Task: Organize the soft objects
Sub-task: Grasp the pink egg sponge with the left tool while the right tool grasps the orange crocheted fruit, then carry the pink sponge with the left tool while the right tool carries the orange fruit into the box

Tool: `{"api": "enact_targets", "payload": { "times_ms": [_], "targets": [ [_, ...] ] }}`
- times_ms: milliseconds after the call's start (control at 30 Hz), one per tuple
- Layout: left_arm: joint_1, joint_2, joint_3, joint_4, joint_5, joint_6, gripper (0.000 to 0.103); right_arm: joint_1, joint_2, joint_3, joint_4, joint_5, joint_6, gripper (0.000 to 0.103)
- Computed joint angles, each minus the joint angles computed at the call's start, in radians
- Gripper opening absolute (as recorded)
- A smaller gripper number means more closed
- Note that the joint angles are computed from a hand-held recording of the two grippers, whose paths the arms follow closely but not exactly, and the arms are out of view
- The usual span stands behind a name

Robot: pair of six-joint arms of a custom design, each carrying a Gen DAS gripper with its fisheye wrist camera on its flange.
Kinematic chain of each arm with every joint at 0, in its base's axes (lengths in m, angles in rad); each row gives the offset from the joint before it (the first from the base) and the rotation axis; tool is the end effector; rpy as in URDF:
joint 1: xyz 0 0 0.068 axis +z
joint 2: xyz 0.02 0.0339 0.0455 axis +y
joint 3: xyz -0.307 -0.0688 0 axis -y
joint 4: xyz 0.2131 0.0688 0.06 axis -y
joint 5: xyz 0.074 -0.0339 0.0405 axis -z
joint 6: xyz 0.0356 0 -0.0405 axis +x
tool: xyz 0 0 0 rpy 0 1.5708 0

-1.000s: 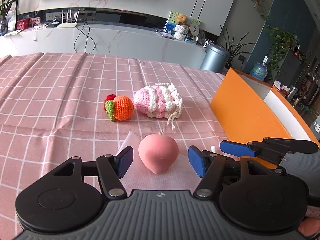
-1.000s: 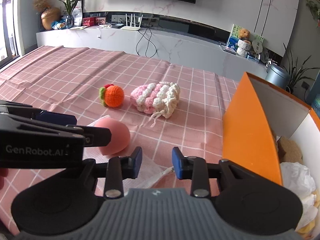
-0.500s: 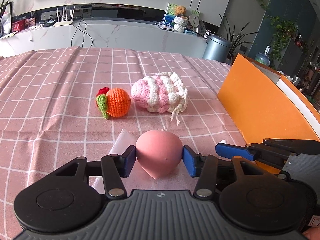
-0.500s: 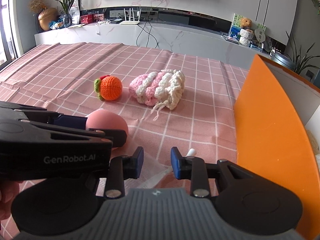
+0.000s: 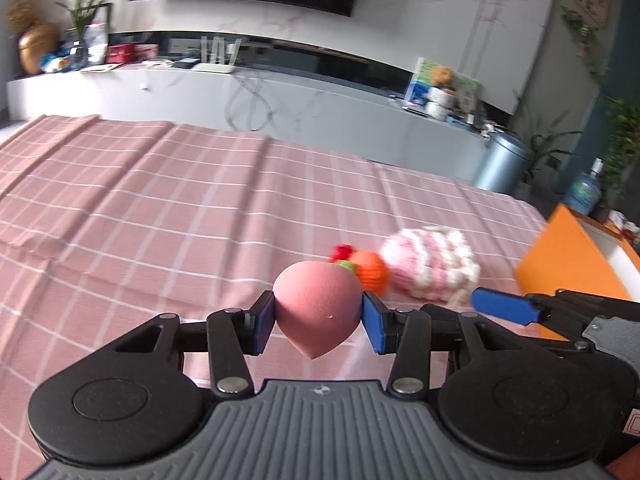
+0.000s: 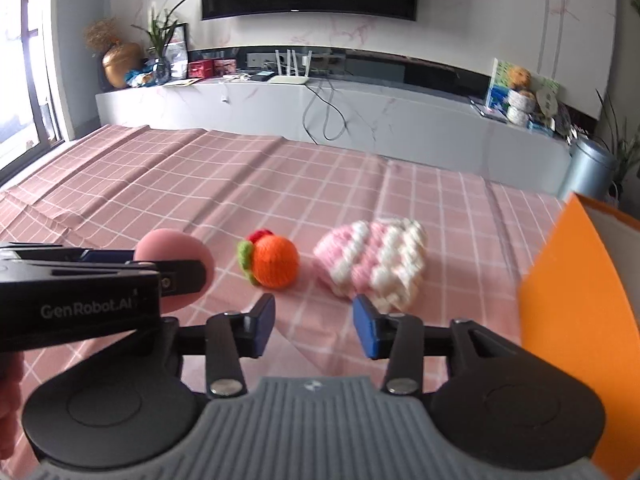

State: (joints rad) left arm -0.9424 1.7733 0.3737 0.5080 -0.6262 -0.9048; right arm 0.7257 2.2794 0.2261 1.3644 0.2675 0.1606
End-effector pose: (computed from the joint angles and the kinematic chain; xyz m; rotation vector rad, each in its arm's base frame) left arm 0.1590 -0.1833 0.1344 -0.2146 2.2500 -0.1946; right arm 0.1990 0.1640 0.0611 -0.4863 2.1833 0.1804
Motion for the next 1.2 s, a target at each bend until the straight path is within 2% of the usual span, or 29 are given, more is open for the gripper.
{"api": "enact_targets", "payload": {
  "times_ms": [67, 367, 633, 733, 967, 1200],
  "targets": [
    [0.033, -0.007, -0.024, 0.005, -0.007, 0.001, 0.052, -0.004, 0.038, 0.042, 0.029, -0.011, -0.013, 0.047],
    [0.103, 0.065, -0.085, 0.142, 0.004, 0.043, 0.052, -0.003, 0.077, 0.265, -0.179, -0.018, -0.001, 0.047],
    [0.111, 0.112, -0.099, 0.213, 0.017, 0.055, 0.052, -0.012, 0.125, 0.341, -0.235, -0.043, 0.001, 0.051],
    [0.106, 0.115, -0.097, 0.207, 0.015, 0.055, 0.052, -0.01, 0.13, 0.348, -0.239, -0.038, -0.01, 0.047],
    [0.078, 0.092, -0.097, 0.178, 0.0, 0.042, 0.052, 0.001, 0.068, 0.249, -0.191, -0.026, -0.016, 0.045],
    [-0.029, -0.014, -0.044, -0.017, -0.038, -0.047, 0.052, 0.039, -0.083, 0.015, -0.101, 0.042, 0.019, 0.045]
  ]
}}
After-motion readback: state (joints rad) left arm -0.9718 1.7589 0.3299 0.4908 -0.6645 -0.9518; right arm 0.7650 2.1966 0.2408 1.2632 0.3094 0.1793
